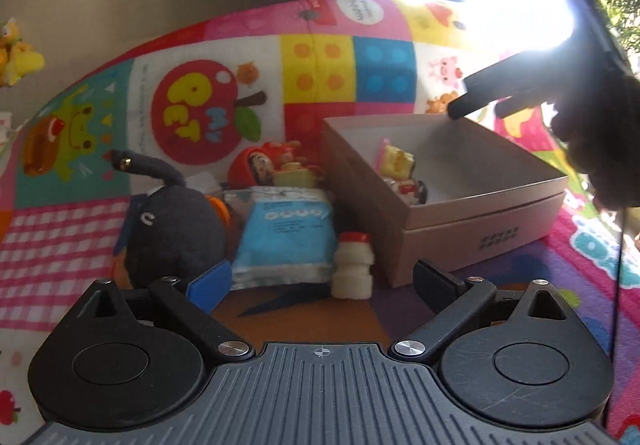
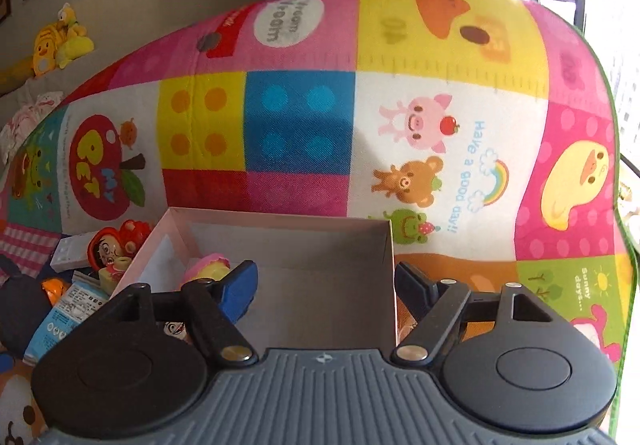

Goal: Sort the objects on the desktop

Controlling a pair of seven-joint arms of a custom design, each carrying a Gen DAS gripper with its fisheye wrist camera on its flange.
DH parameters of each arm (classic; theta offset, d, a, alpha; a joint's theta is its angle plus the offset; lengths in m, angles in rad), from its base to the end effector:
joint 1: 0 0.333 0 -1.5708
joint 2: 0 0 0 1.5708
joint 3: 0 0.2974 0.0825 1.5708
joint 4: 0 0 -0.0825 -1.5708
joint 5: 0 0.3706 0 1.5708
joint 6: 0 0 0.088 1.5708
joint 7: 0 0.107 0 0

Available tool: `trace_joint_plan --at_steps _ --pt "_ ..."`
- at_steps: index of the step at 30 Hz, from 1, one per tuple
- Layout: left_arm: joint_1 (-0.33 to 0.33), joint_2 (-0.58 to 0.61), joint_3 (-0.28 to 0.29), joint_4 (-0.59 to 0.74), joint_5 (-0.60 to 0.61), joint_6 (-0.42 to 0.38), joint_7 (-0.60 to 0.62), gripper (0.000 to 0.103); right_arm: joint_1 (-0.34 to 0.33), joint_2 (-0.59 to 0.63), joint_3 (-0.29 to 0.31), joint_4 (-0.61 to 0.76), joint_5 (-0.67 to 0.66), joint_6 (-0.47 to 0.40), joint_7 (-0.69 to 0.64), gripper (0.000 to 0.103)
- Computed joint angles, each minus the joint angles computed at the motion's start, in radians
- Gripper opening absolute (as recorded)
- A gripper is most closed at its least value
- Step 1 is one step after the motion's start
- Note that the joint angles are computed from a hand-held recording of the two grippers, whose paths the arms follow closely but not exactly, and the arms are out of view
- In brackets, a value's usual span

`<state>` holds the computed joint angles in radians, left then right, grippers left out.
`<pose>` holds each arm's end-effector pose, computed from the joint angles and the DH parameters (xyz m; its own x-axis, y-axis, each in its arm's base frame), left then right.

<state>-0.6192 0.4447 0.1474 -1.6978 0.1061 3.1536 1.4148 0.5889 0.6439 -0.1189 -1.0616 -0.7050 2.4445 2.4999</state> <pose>0.6068 -0.3399 0.4543 -0.4445 -0.8956 -0.0201 -0.4640 0.2494 -0.8500 0.6622 0.3718 0.5359 -0.0542 -0.9973 0.0490 -0.5561 -0.0106 -0.8311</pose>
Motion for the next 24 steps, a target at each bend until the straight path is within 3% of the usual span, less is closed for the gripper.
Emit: trace_joint_plan --at_steps 2,4,7,9,10,11,14,16,20,24 --pt "-0.117 0.020 0.175 0.016 0.129 -0.033 -0.198 0.100 0.068 -0.072 -0.037 -0.117 -0.140 0.061 0.023 0.077" --pt "-0.234 0.046 0.328 0.021 0.082 -0.051 -0.245 0.100 0.143 -0.125 -0.064 -0.208 -0.323 0.093 0.059 0.077" --pt "-0.314 0.067 0.453 0.027 0.131 -0.081 -0.386 0.100 0.207 -0.134 -0.056 -0.255 -0.522 0.112 0.053 0.073" --pt "-0.361 0.074 0.529 0.018 0.163 -0.087 -0.475 0.100 0.187 -0.102 0.013 -0.231 -0.480 0.120 -0.084 0.057" --pt "-0.364 0.067 0.538 0.008 0.169 -0.087 -0.503 0.100 0.185 -0.070 0.039 -0.201 -0.454 0.107 -0.174 0.045" --pt "-0.358 0.054 0.535 -0.005 0.175 -0.082 -0.520 0.100 0.203 -0.039 0.036 -0.176 -0.469 0.098 -0.214 0.040" --pt "-0.368 0.010 0.553 -0.071 0.212 -0.046 -0.580 0.100 0.252 0.073 0.000 -0.058 -0.499 0.049 -0.296 0.040" --pt "-0.378 -0.015 0.567 -0.111 0.243 -0.022 -0.615 0.101 0.253 0.157 0.001 0.059 -0.434 0.002 -0.401 0.040" --pt "-0.332 -0.055 0.523 -0.162 0.273 0.010 -0.647 0.101 0.246 0.298 0.000 0.281 -0.299 -0.098 -0.590 0.040" --pt "-0.251 -0.073 0.435 -0.177 0.250 0.026 -0.632 0.101 0.251 0.350 -0.025 0.359 -0.220 -0.123 -0.677 0.041"
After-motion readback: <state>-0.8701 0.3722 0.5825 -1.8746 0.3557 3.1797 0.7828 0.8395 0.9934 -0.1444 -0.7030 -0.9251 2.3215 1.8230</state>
